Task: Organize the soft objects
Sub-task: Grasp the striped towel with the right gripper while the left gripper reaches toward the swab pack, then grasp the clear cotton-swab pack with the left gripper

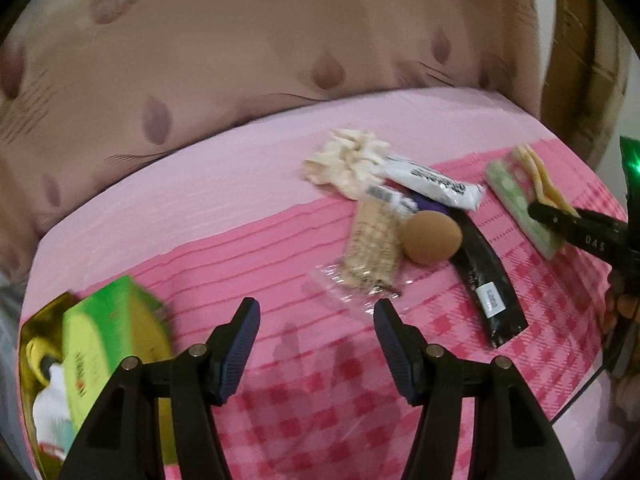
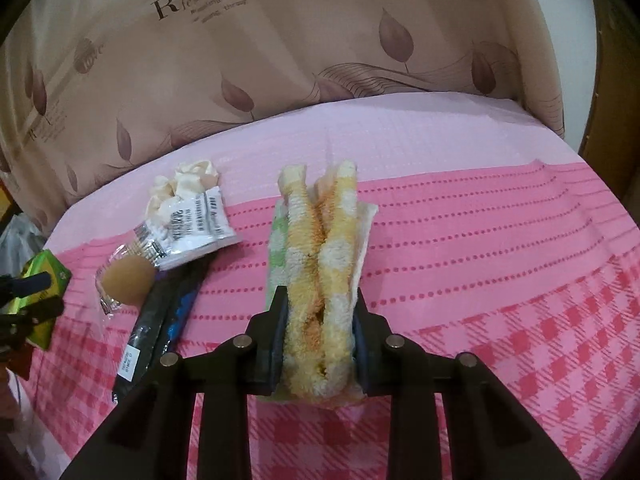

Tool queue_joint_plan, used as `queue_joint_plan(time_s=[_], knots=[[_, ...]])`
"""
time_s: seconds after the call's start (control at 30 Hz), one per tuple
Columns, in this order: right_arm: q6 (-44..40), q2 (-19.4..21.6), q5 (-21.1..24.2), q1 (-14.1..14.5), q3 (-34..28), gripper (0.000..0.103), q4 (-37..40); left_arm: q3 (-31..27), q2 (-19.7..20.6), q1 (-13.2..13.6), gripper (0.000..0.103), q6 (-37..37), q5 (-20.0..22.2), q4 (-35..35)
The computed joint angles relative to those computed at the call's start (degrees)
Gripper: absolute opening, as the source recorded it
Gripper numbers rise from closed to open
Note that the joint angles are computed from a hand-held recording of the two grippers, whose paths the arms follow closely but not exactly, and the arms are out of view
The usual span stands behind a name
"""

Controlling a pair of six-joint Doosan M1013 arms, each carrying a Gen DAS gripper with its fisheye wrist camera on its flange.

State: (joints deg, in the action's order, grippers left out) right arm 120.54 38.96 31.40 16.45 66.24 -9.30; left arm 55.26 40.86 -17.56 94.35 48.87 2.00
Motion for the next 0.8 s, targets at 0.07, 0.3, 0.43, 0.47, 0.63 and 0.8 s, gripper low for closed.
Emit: queue_joint_plan(time_s=[0.07,0.3,0.43,0.47,0.63,0.8], knots=[[-0.3,0.0,0.0,0.0,-0.1,0.026,0.3,-2.1,1.3,-0.1,0.061,1.3,1.6,-1.1],[-2.1,-0.3,-0.6,-0.4,0.4,0.026,3.4,-8.8,5.7,-1.0,0.071,5.2,7.0,-1.7],[-3.7,-0.4,-1.3,-0.8,0.7,0.027,6.2,-12.6,8.3,-1.6,0.071,4.7,10.0,0.3],[-4.1,-0.4,-1.4,-0.9,0.8,0.027,6.8,-13.4,8.8,-1.8,0.071,4.1,10.0,1.2],[-5.6,-0.3,-1.5,-1.2,0.7,0.029,9.2,-18.6,11.7,-1.4,0.072,2.2,12.6,0.3],[-6.5,-0.2,-1.6,-1.4,0.7,0.029,10.4,-21.5,13.6,-1.2,0.074,-0.2,14.2,-0.8]])
